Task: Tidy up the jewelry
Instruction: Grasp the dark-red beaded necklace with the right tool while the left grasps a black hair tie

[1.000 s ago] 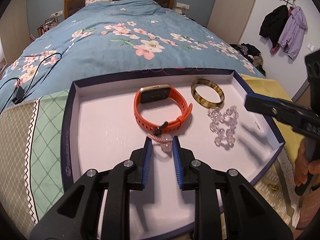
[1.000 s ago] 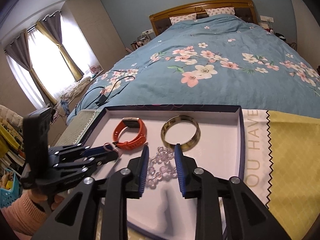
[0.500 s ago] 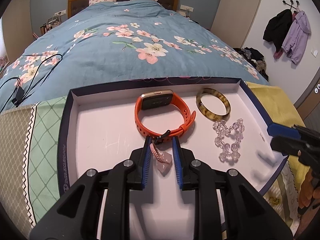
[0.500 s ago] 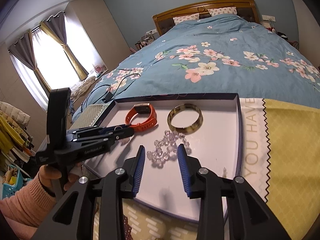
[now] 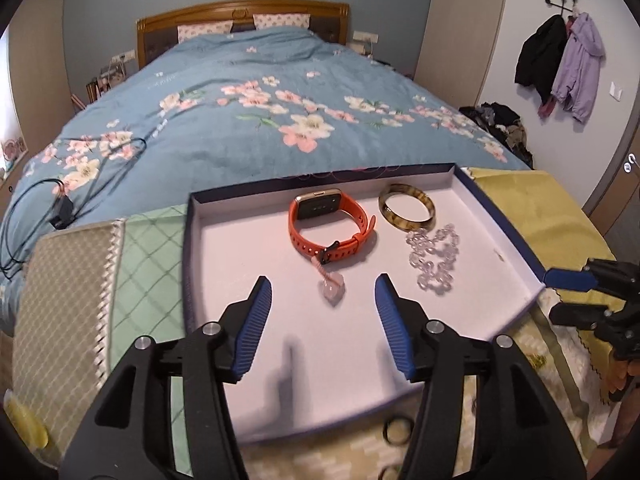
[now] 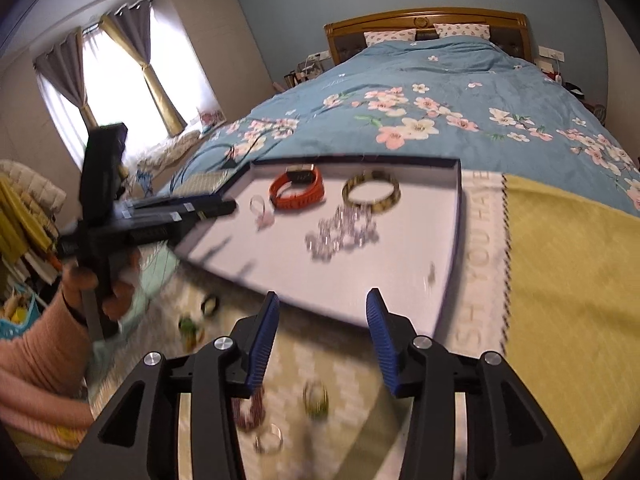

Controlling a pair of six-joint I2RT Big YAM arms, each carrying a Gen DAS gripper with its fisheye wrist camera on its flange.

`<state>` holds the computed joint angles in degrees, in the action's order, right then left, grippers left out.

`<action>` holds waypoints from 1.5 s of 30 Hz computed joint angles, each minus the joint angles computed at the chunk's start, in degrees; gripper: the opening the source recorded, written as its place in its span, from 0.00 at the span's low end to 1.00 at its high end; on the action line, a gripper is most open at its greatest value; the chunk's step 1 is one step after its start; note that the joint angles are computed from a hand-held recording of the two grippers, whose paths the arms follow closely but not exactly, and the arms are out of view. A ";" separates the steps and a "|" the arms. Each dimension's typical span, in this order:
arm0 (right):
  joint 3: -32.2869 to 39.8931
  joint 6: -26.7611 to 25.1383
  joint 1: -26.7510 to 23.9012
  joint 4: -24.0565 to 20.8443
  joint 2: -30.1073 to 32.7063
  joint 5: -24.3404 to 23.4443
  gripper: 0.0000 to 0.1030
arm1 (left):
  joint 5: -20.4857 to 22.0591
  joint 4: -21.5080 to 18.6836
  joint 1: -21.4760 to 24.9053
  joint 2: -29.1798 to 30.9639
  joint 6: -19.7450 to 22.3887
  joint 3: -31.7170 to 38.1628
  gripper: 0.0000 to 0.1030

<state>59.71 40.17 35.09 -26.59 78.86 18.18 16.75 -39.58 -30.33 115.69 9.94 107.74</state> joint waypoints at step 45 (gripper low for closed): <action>4.27 2.02 9.26 -5.81 6.90 1.87 0.35 | 1.58 2.58 -0.69 -11.51 8.71 -20.97 0.47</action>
<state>63.98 42.19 44.35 -32.40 85.76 20.05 18.34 -37.01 -31.03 104.18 18.65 86.77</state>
